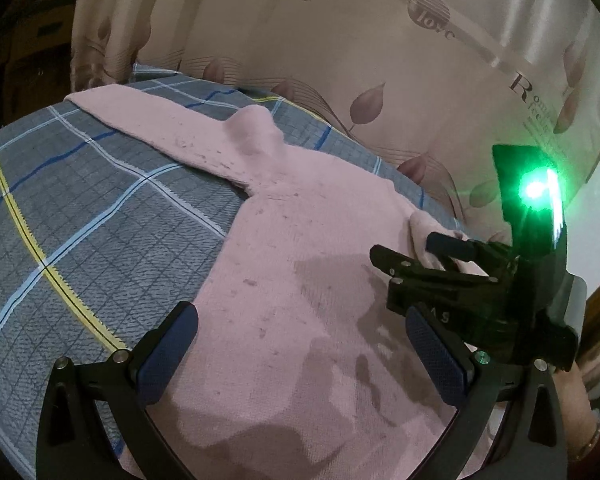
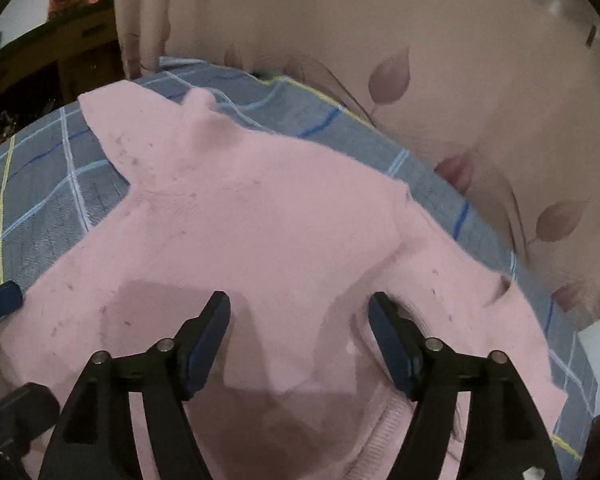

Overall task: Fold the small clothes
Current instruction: 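Fold the held sleeve across the sweater body with the right gripper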

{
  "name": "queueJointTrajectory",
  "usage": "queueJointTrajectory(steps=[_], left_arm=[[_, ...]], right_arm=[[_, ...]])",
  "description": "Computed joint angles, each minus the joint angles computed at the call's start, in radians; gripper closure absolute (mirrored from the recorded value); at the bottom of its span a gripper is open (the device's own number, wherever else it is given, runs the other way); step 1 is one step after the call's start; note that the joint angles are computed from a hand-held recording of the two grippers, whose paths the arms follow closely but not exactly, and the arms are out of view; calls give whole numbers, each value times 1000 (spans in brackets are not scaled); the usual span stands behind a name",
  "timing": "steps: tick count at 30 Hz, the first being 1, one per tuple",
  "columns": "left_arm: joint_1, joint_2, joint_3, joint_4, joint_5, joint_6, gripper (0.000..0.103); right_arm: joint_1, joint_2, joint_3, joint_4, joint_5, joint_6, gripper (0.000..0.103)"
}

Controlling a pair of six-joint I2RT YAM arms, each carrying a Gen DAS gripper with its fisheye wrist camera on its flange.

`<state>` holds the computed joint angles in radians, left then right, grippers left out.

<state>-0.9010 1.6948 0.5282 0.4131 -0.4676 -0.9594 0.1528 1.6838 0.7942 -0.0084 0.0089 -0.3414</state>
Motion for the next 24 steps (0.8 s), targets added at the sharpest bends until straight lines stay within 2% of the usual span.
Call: queueJointTrajectory(steps=[3,6,8,11,14,15,16,18,19,20,22,24], left_arm=[[4,2,2,2,6,2,0],[11,2,-2,9,16,2,0],[16,0,-7,16,24,0,0],[26,0,-16,29,43,-9,0],[32,-1,-28,51,51,-19,0],[31,-1,-28,52,50,-20,0],[27,0,-26,50,46,-18,0],[24,3,-22,51,43,-11,0],[23,4,-21,53,43,-10,0],[24,6,-20,54,44,-10,0],[29,11,-20,60,50,-11,0],[31,12,-20,61,56,-14,0]], right_arm=[[-27,3,23,-11,-63,42,28],[-61,-38,14,-8,-210,71,28],[-45,-101,-40,58,-217,58,28],[-83,-142,-53,6,-286,64,27],[-294,-149,-64,-14,-472,182,27],[-409,-115,-39,-40,-577,247,27],[-490,-71,-1,-72,-634,296,27],[-622,46,109,-165,-658,364,32],[-655,92,155,-211,-665,362,39],[-678,131,193,-250,-669,356,41],[-682,187,240,-305,-655,339,42],[-658,199,238,-301,-638,332,42]])
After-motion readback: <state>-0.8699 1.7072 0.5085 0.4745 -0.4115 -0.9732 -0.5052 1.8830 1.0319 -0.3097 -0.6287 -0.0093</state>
